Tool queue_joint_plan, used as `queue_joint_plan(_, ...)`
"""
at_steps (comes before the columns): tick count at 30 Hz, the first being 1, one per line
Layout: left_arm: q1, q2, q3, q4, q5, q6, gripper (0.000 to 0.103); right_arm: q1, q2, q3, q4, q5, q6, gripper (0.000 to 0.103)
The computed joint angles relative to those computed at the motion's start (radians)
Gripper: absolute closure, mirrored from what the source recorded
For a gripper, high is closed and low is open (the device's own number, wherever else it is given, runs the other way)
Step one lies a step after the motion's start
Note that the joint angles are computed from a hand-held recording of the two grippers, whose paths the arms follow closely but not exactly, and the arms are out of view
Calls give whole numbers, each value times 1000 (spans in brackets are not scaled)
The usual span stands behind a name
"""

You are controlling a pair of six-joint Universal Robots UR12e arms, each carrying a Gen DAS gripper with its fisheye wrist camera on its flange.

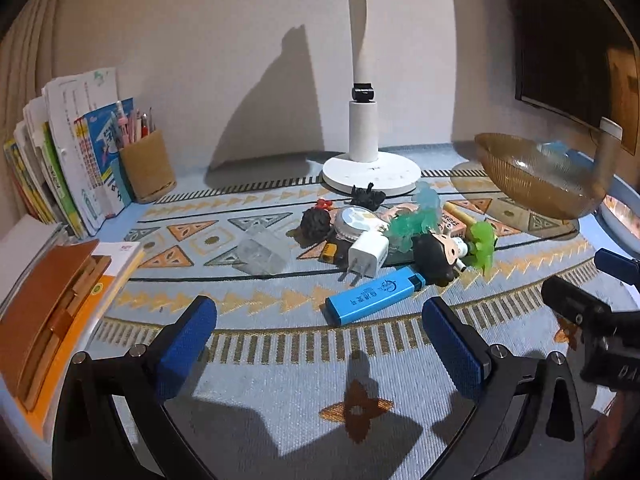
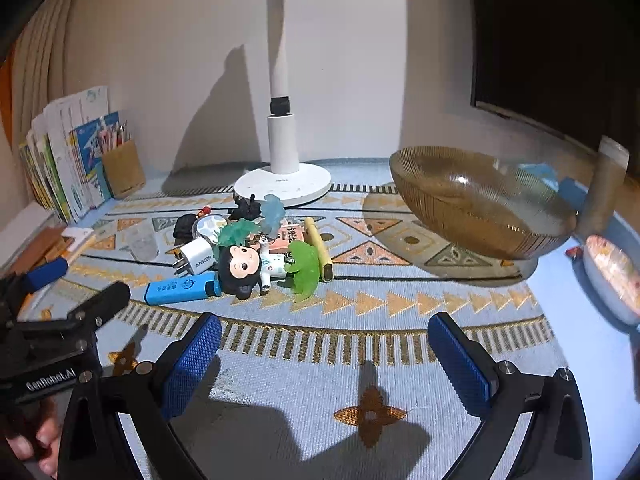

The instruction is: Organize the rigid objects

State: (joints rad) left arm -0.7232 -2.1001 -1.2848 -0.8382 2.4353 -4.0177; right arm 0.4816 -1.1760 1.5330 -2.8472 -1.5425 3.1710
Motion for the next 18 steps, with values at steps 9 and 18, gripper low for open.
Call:
queue_joint_plan(9, 5, 8, -12, 15, -21, 7, 1, -8, 2, -2, 18, 15, 29, 0)
queue_joint_plan(18, 1, 2, -6, 17, -17, 31, 1, -1, 6, -7, 29, -11, 13, 0)
